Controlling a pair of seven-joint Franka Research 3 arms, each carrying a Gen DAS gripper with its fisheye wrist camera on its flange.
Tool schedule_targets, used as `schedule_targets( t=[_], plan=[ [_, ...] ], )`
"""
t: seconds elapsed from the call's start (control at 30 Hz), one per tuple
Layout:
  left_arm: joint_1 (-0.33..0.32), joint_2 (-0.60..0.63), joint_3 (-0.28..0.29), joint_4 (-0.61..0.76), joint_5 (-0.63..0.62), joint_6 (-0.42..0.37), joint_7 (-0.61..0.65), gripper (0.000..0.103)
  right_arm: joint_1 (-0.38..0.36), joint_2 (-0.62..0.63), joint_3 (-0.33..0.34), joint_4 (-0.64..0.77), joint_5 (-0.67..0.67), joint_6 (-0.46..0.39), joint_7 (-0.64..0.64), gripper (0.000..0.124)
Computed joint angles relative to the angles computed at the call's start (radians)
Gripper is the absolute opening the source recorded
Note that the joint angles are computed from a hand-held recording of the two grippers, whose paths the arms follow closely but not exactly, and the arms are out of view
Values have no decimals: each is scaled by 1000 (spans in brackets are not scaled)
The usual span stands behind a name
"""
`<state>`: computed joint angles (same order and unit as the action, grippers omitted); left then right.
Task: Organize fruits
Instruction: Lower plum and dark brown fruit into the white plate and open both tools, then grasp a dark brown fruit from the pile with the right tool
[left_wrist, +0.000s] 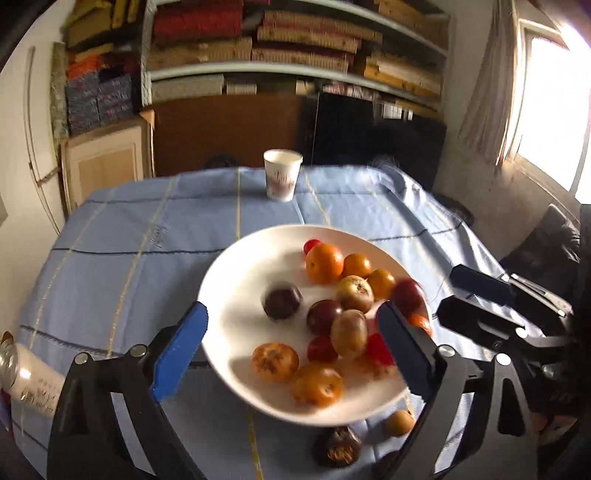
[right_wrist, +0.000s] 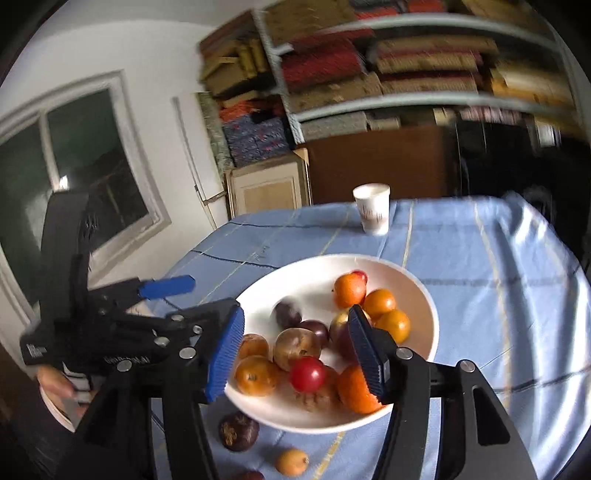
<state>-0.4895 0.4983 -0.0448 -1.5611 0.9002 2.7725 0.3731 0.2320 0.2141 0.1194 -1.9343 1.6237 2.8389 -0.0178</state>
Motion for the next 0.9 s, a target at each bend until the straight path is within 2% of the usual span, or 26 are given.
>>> schedule_targets(
  t=[0.07,0.23,0.27,0.3,0.37,0.43,0.5,0.53,0.7,0.9],
  plan=[
    [-30,-50,25,-63,56,-4,-68,96,-8,-46,-3,-48,17,-36,-37,59],
    [-95,-163,81,-256,362,4,-486,98,-18,-125,-32,-184,-62,-170,-37,59],
    [-90,-169,70,-279,362,-19,-517,98,-14,-128,-34,-202,-87,-179,-27,59],
    [-62,-165,33,-290,292,-58,-477,98,-8,-127,-34,-218,-114,-178,-18,59],
    [-22,-165,0,-310,211,-47,-437,98,13,-121,-26,-250,-192,-135,15,59],
    [20,-170,-26,-329,186,-6,-471,98,33,-122,-15,-275,-263,-110,24,59],
    [56,-177,-39,-351,177,69,-499,98,50,-130,-4,-294,-288,-77,1,59],
    [61,-178,-43,-355,174,76,-501,98,59,-133,1,-303,-297,-55,-16,59],
    [37,-173,-66,-324,177,-78,-460,98,69,-126,0,-313,-331,-42,9,59],
    [54,-180,-85,-336,166,-67,-439,98,69,-102,7,-305,-377,-26,59,59]
  ],
)
